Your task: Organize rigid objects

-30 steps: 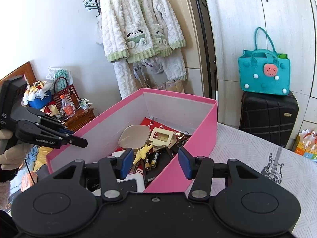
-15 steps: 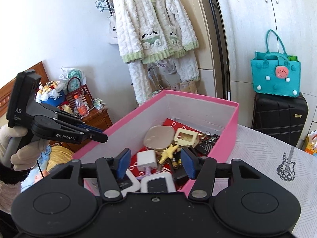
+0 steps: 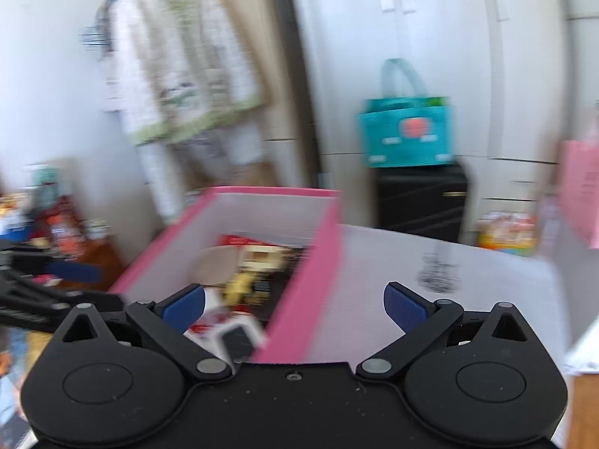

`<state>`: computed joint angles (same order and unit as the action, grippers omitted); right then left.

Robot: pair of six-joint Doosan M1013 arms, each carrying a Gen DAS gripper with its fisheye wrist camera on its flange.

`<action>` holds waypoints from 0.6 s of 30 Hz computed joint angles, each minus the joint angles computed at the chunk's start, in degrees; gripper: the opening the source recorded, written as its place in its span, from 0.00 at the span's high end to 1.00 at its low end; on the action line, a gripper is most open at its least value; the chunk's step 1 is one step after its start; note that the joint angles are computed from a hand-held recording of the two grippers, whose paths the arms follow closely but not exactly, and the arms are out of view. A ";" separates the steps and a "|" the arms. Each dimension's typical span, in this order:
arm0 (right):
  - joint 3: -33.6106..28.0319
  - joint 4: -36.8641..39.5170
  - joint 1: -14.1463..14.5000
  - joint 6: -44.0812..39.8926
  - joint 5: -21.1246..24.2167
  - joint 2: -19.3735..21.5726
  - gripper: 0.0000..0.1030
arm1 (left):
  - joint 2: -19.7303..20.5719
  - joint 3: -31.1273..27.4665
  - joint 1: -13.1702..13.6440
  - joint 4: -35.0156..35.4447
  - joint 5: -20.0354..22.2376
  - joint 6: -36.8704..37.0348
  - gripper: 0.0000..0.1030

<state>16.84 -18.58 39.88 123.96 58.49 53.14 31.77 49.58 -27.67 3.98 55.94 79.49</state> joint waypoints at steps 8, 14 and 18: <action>25.52 -3.32 -0.13 11.92 -17.80 -13.53 0.00 | -2.63 5.90 -3.31 12.31 -6.18 -15.07 0.07; 30.02 -23.41 2.83 26.46 -13.67 -15.37 0.00 | -3.93 10.07 -6.91 26.95 -7.84 -27.85 0.04; 32.86 -27.43 3.34 30.82 -13.85 -16.66 0.00 | -4.75 11.98 -8.36 32.35 -8.52 -33.46 0.01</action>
